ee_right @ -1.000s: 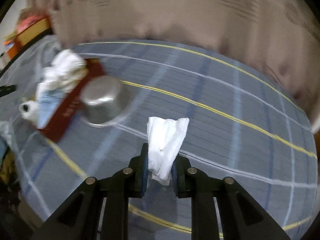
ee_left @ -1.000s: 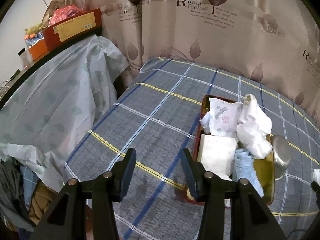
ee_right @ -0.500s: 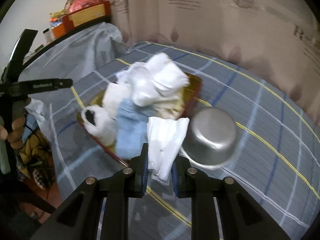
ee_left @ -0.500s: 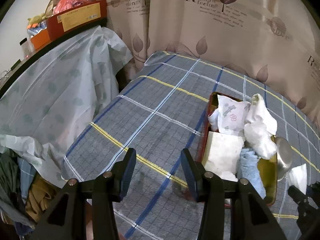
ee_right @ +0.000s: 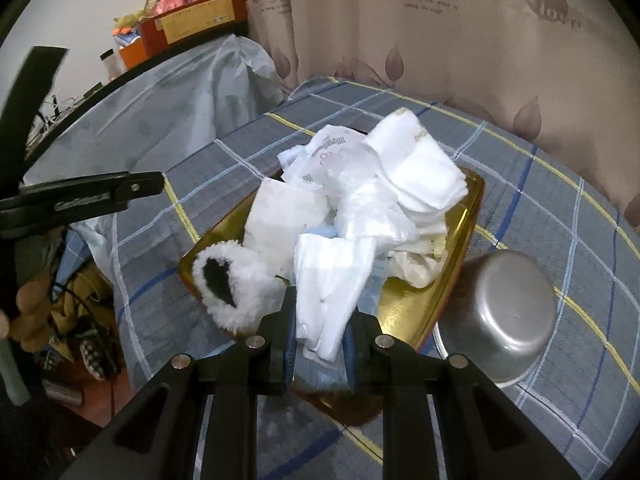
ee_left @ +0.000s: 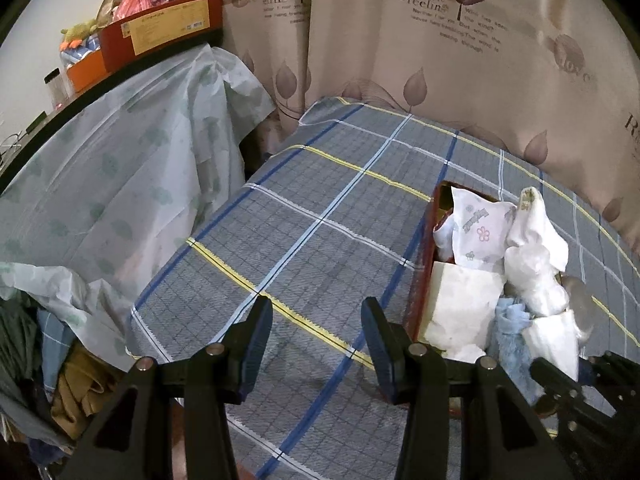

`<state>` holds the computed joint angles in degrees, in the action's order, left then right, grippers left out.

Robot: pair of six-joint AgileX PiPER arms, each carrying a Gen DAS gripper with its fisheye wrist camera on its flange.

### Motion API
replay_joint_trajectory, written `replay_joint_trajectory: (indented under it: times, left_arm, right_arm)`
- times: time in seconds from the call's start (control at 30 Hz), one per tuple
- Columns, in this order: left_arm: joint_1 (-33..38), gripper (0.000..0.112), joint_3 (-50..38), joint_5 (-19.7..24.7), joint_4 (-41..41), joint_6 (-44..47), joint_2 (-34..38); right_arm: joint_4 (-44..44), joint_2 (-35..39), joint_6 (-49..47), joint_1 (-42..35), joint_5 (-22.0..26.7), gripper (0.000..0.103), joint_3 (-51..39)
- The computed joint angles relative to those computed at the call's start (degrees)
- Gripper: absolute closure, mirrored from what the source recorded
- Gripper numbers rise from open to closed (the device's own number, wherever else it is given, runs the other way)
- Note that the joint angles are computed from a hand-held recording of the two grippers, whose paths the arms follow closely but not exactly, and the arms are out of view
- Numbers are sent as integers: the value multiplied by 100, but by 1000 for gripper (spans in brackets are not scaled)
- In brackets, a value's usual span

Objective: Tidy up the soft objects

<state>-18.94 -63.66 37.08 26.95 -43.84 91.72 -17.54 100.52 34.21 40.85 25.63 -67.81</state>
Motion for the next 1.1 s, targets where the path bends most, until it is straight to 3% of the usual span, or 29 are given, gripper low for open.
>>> replay_joint_trajectory:
  times: [0.2,0.53,0.73,1.0,1.1]
  left_arm:
    - [-146,65,10,57,375,-333,42]
    - [-388,65,25,58,473,-366,52]
    - [-452,65,4,78,476,-366,97]
    - [-550,65,-31,86,369,-315,103]
    - [-666,65,-11,116,483,-401,87]
  right_arm:
    - [41,341,73,-140,-57,85,-204]
    - [-804,768,1052,-95,141,82,-557]
    - [-1545,619,1831,103,177,63,-379]
    - [-2142,239,2807,273,167,27,-9]
    - [-2410,78,3316,403,218,22,202]
